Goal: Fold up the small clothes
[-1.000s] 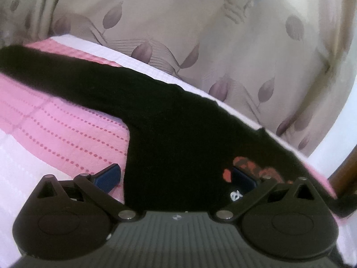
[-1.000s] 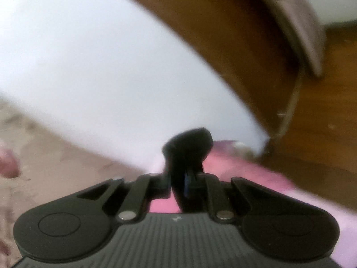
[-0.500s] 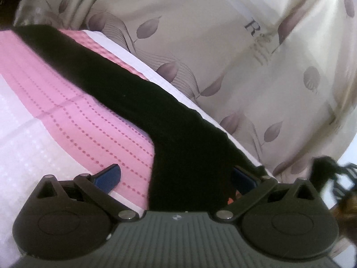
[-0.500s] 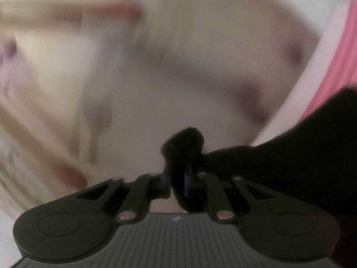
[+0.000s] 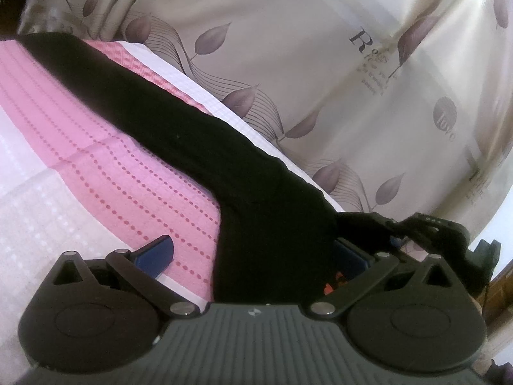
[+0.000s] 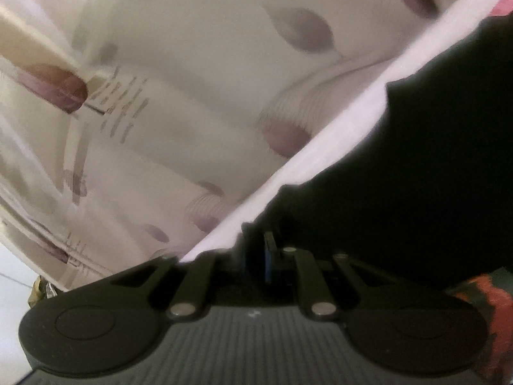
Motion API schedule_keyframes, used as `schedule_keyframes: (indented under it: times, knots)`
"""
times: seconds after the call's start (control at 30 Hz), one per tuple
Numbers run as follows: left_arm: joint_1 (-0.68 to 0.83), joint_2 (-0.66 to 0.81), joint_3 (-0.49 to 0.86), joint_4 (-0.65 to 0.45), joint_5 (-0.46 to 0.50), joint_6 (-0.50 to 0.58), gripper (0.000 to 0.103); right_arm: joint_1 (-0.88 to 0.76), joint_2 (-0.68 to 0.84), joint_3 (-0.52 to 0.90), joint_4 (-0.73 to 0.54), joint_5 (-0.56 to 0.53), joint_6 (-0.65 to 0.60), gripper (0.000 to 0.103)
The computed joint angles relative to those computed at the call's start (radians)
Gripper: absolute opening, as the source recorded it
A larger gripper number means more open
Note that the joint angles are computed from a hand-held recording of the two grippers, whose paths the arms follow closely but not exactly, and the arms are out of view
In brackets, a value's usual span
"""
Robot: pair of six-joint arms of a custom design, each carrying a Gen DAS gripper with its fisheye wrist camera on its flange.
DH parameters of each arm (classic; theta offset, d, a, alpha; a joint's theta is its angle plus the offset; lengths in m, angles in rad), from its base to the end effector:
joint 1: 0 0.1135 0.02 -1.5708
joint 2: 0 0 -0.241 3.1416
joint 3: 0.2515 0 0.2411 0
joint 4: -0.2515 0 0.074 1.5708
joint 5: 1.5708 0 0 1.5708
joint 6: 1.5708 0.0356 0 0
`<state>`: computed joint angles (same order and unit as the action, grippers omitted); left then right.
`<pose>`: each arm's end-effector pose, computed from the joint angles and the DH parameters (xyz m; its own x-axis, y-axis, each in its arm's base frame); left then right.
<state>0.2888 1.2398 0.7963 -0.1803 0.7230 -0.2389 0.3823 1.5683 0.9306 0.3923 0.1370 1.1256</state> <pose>0.2560 0.0515 0.2366 -0.6153 -0.3679 -0.6972 0.1602 0.8076 -0.5676 0.3254 0.1256 0.2371 -0.3197 0.8351 -0.4477 0.0972 0.4989 0.8612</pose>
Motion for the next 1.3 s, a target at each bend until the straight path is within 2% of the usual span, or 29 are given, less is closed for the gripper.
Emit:
schedule_keyframes:
  times: [0.27,0.4,0.47,0.5,0.53,0.6,0.67,0.77,0.83,0.93,1.0,1.1,1.17,1.23,1.3]
  knots:
    - [0.0,-0.002,0.0,-0.001,0.0,-0.001,0.103,0.025,0.131,0.167,-0.07,-0.045,-0.057,0.01]
    - [0.0,-0.002,0.0,-0.002,-0.002,0.001,0.103,0.045,0.191,0.231,-0.108,-0.069,-0.109,0.015]
    - [-0.002,-0.002,0.001,-0.002,-0.005,0.002,0.103,0.034,0.21,0.221,-0.06,-0.158,-0.086,0.018]
    - [-0.002,-0.002,0.001,-0.003,-0.005,0.003,0.103,0.028,0.215,0.217,-0.047,-0.204,-0.073,0.026]
    - [-0.002,-0.002,0.002,-0.004,-0.006,0.003,0.103,0.031,0.2,0.198,-0.038,-0.216,-0.071,0.03]
    - [-0.002,-0.002,0.002,-0.004,-0.006,0.004,0.103,0.036,0.139,0.115,0.043,-0.199,-0.072,0.048]
    - [-0.002,-0.002,0.001,-0.004,-0.006,0.003,0.103,0.04,0.024,-0.026,0.16,-0.168,-0.045,0.053]
    - [0.001,0.0,0.001,0.0,0.001,-0.002,0.103,0.05,-0.218,-0.213,0.155,-0.12,-0.049,0.054]
    - [0.008,0.01,0.003,0.007,0.019,-0.008,0.103,0.096,-0.402,-0.298,0.025,-0.019,-0.101,0.056]
    - [0.037,0.038,0.034,-0.021,0.08,-0.002,0.103,0.255,-0.652,-0.335,-0.338,0.265,-0.235,0.059]
    - [0.082,0.064,0.083,-0.085,0.13,0.012,0.103,0.404,-0.694,-0.282,-0.626,0.51,-0.274,0.06]
    - [0.173,0.113,0.182,-0.174,0.166,0.056,0.103,0.525,-0.653,-0.231,-0.883,0.709,-0.228,0.072]
    - [0.244,0.188,0.3,-0.249,0.18,0.105,0.103,0.558,-0.646,-0.244,-0.968,0.738,-0.148,0.072]
    - [0.304,0.286,0.447,-0.343,0.163,0.174,0.103,0.567,-0.662,-0.291,-0.946,0.717,-0.099,0.072]
    - [0.359,0.434,0.659,-0.46,0.12,0.247,0.102,0.59,-0.662,-0.289,-0.96,0.754,-0.089,0.074]
